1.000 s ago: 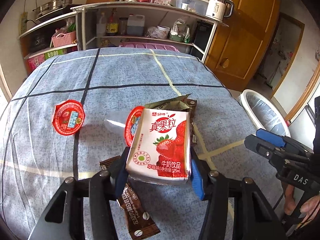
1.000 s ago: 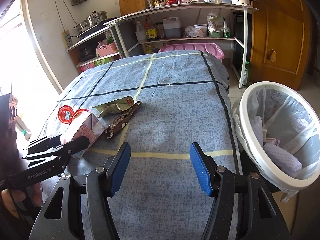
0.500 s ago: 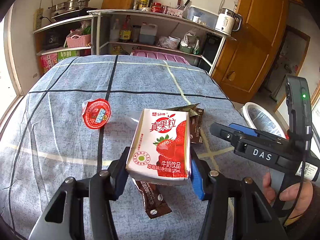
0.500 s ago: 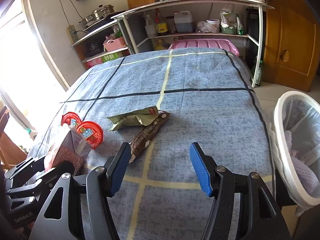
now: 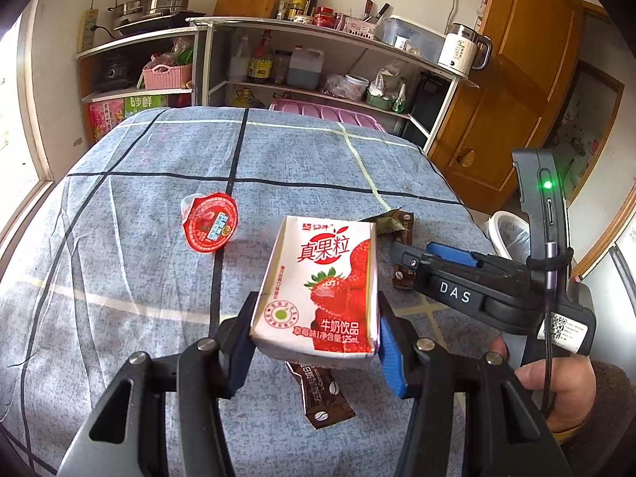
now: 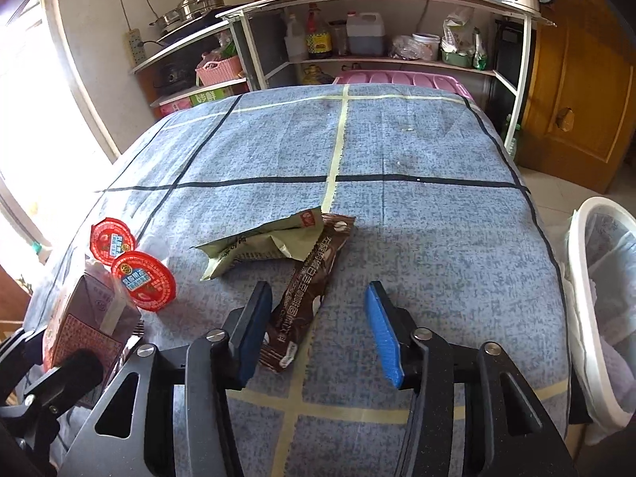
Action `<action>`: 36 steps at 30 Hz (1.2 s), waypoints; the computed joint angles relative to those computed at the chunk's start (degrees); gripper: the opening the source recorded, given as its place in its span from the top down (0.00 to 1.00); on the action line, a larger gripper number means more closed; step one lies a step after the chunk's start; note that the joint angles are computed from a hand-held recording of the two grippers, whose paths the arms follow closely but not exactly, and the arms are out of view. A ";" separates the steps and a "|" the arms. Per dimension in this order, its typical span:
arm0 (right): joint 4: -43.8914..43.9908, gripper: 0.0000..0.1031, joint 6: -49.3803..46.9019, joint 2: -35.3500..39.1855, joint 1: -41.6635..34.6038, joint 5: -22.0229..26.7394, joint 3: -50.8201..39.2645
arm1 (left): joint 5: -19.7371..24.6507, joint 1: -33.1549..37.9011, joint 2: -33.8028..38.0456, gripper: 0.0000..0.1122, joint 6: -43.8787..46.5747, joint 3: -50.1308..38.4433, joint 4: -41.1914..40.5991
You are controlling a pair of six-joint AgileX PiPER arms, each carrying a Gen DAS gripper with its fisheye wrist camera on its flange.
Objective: Collect trash
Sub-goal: 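Grasp the strawberry milk carton with the left tool while the right tool grasps the brown chocolate wrapper, then carry the milk carton and chocolate wrapper toward the bin with both tools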
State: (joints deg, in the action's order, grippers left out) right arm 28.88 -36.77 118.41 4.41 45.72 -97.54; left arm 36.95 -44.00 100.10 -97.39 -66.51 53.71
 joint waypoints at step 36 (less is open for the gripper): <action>12.17 0.79 -11.74 -7.79 -15.15 5.24 6.01 | 9.40 -5.41 10.55 0.50 12.76 -20.46 -6.96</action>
